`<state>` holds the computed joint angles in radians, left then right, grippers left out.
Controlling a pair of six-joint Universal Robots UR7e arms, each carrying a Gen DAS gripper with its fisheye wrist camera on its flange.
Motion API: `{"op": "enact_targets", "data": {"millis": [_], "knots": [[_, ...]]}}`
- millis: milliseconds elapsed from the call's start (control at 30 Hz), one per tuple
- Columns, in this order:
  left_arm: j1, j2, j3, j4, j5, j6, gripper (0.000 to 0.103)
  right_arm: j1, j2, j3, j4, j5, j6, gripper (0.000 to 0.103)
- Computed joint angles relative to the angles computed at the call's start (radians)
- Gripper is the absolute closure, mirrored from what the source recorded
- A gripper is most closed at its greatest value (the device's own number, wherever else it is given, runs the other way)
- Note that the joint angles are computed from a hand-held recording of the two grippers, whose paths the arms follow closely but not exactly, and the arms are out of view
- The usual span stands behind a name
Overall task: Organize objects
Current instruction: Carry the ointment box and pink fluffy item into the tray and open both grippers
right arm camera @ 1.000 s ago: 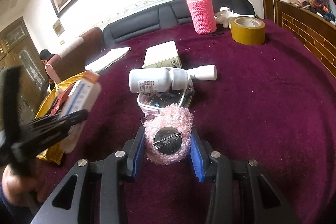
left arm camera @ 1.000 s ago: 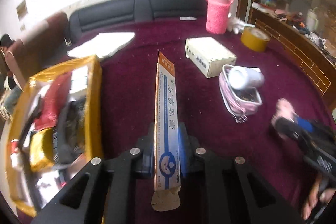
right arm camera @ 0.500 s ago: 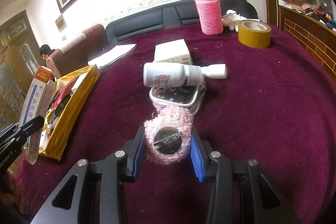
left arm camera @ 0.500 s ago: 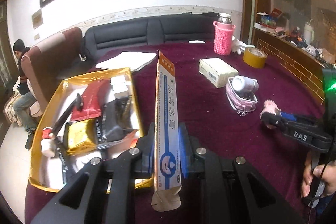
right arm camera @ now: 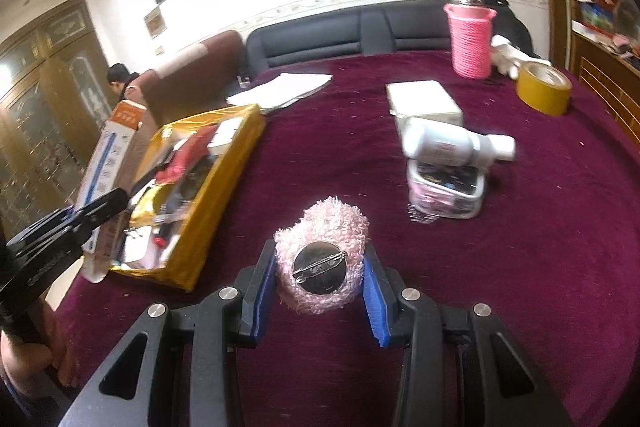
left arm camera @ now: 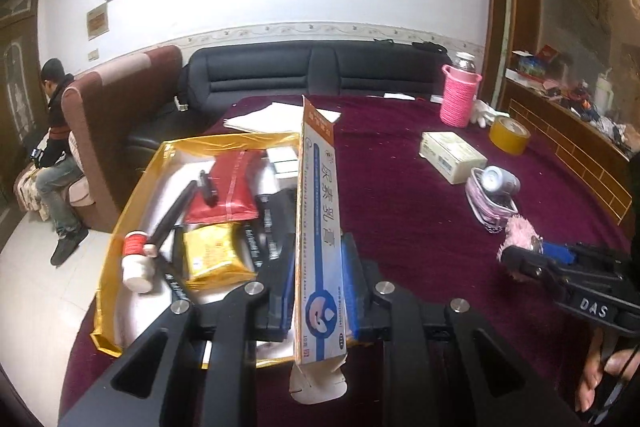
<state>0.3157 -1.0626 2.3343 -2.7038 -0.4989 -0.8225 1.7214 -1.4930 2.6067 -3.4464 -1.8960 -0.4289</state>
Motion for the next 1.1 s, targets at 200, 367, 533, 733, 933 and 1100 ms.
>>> {"op": "enact_targets", "data": {"millis": [200,367,533,733,933,1100], "knots": [[0.019,-0.064,0.033,0.009,0.017,-0.028,0.083,0.070,0.088,-0.022,0.008,-0.017,0.048,0.059],[0.049,-0.114,0.045,0.022,0.035,-0.041,0.083,0.144,0.168,-0.056,0.011,-0.029,0.073,0.059],[0.087,-0.146,0.033,0.052,0.052,-0.032,0.083,0.195,0.222,-0.103,0.043,-0.026,0.092,0.059],[0.128,-0.173,0.010,0.067,0.062,0.004,0.083,0.238,0.270,-0.161,0.095,-0.025,0.110,0.059],[0.177,-0.184,-0.045,0.059,0.075,0.074,0.083,0.266,0.300,-0.251,0.179,-0.026,0.140,0.059],[0.232,-0.171,-0.091,0.022,0.048,0.134,0.083,0.281,0.331,-0.330,0.235,-0.034,0.150,0.059]]}}
